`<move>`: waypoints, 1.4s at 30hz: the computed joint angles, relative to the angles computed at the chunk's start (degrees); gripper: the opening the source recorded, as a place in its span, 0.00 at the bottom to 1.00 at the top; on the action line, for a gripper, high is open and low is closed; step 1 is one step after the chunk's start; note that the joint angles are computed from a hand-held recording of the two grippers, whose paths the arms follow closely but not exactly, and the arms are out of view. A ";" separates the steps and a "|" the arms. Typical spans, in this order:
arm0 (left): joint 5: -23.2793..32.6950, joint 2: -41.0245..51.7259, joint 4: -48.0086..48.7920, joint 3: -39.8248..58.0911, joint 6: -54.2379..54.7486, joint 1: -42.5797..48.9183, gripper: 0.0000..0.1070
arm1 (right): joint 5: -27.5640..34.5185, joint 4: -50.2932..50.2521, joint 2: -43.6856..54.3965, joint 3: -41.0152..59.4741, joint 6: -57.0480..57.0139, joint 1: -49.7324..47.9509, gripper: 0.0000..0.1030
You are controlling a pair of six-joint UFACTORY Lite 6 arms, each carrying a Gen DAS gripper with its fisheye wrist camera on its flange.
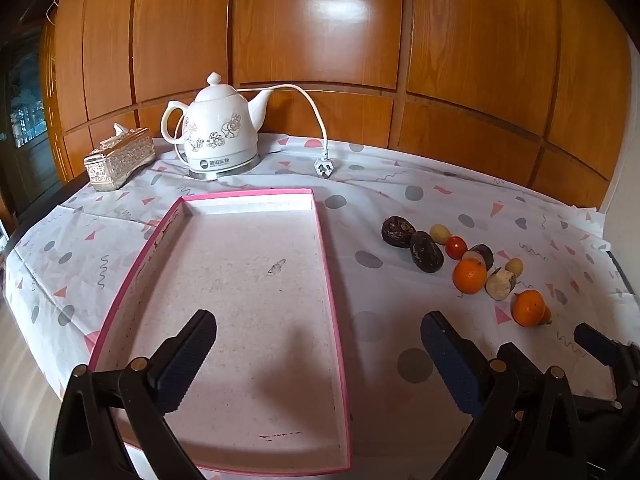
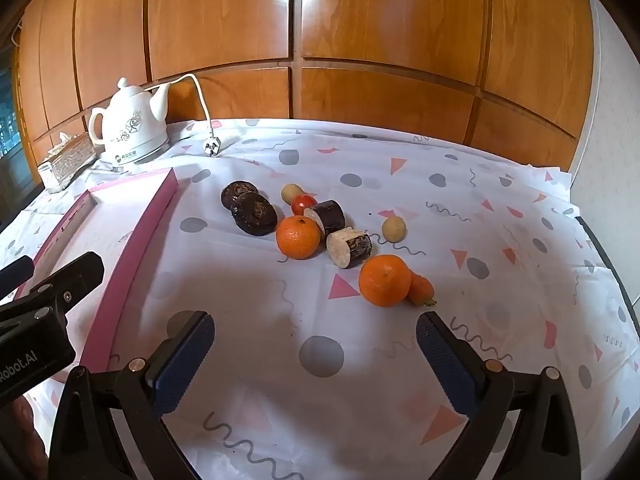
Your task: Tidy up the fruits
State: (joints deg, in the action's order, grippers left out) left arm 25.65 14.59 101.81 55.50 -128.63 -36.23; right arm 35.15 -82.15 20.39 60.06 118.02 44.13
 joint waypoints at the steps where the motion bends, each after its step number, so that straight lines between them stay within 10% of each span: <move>1: -0.07 -0.05 0.01 -0.05 -0.01 0.04 0.96 | 0.05 0.00 0.06 0.05 0.07 0.06 1.00; 32: -0.82 0.04 -1.12 1.09 1.60 -0.84 0.96 | -0.97 -1.01 -1.42 -1.40 0.58 -0.97 1.00; 42: -12.72 1.33 15.73 3.31 -10.43 1.17 0.96 | -12.26 -15.66 -10.78 -13.22 14.22 -12.21 0.99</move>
State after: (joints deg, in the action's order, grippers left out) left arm 12.93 15.92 117.54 58.81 -139.06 -35.06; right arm 22.89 -97.81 9.61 46.85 132.24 31.92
